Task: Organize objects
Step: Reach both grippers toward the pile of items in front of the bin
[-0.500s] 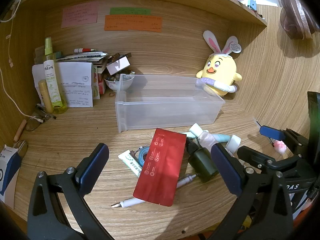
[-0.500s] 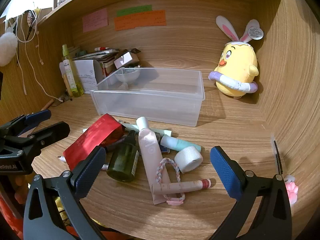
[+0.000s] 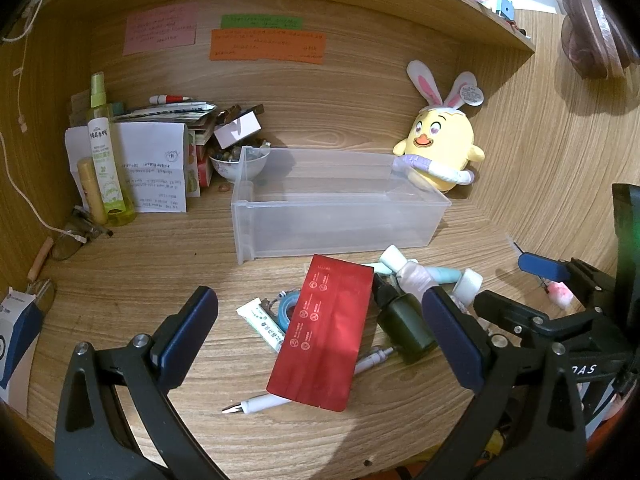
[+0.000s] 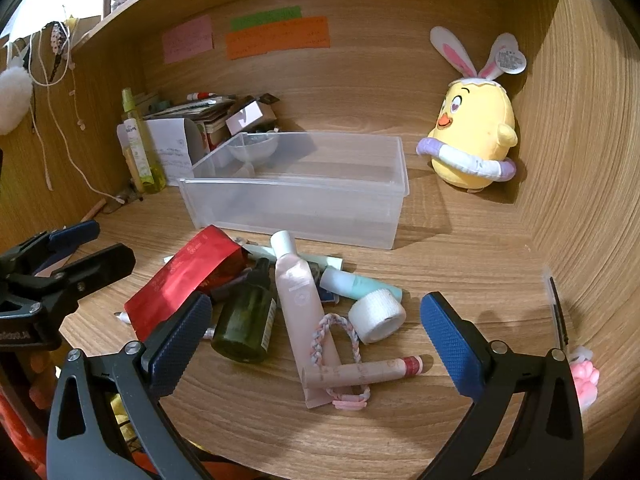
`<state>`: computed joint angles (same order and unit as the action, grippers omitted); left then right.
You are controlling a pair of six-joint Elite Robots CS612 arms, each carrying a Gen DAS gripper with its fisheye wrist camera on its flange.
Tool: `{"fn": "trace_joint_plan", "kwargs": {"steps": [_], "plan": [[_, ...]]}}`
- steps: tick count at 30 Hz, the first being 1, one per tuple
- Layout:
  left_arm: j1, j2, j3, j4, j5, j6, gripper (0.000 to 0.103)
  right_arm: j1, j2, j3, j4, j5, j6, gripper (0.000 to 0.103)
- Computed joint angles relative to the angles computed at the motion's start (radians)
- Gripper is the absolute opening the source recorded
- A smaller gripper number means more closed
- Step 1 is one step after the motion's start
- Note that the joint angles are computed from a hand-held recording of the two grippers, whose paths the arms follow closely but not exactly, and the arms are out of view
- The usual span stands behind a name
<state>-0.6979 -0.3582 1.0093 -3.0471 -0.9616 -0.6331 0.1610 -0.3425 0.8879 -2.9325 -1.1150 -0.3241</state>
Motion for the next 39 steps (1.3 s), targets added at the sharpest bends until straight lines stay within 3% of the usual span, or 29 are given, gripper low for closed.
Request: {"fn": "trace_joint_plan", "kwargs": {"steps": [20,32,39], "plan": [[-0.001,0.0,0.006,-0.002,-0.001,-0.009,0.103,0.0,0.002,0.0,-0.017,-0.003,-0.003,0.103],[0.002,-0.013,0.038,0.004,-0.011,-0.009,0.103,-0.016,-0.001,0.001,0.005,0.044,-0.012,0.103],[0.019,-0.025,0.065,0.049,-0.054,-0.057,0.103,-0.027,0.008,-0.01,0.026,-0.02,-0.004,0.102]]}}
